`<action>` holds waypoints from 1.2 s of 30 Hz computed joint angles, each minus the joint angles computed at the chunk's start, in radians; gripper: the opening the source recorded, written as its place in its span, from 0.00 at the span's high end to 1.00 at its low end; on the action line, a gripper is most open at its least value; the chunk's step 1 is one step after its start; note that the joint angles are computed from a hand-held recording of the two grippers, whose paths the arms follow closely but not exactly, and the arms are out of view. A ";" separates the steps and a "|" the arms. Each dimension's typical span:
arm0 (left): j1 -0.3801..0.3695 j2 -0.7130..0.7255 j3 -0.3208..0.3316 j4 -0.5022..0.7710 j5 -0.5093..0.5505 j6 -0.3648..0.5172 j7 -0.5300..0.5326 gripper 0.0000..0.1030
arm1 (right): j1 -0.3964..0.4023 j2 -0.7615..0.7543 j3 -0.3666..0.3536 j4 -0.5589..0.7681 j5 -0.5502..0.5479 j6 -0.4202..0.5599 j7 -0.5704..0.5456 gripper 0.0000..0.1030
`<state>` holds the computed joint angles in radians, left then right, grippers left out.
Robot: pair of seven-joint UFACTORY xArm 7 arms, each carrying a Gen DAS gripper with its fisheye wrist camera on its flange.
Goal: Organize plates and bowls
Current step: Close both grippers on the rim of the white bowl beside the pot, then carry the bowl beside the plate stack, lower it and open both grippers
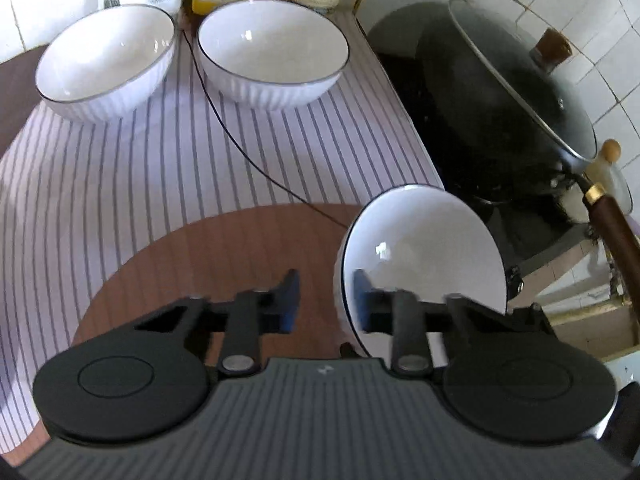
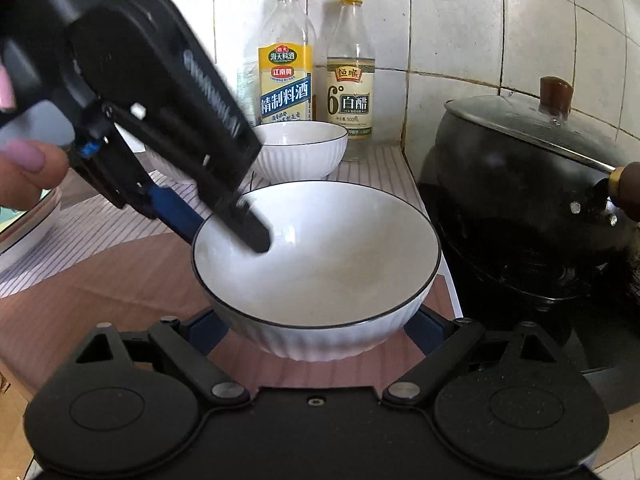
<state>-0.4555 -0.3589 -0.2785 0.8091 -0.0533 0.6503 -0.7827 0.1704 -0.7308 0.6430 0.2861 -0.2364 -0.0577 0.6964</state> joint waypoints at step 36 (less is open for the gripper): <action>0.059 -0.465 -0.052 -0.164 0.065 0.379 -0.103 0.82 | -0.025 0.281 0.137 0.205 0.003 -0.175 -0.227 0.07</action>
<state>-0.3968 -0.8242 -0.3302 0.6455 0.0117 1.0290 -0.8855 0.1452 -0.4497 0.7803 0.4914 -0.2335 -0.2323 0.4690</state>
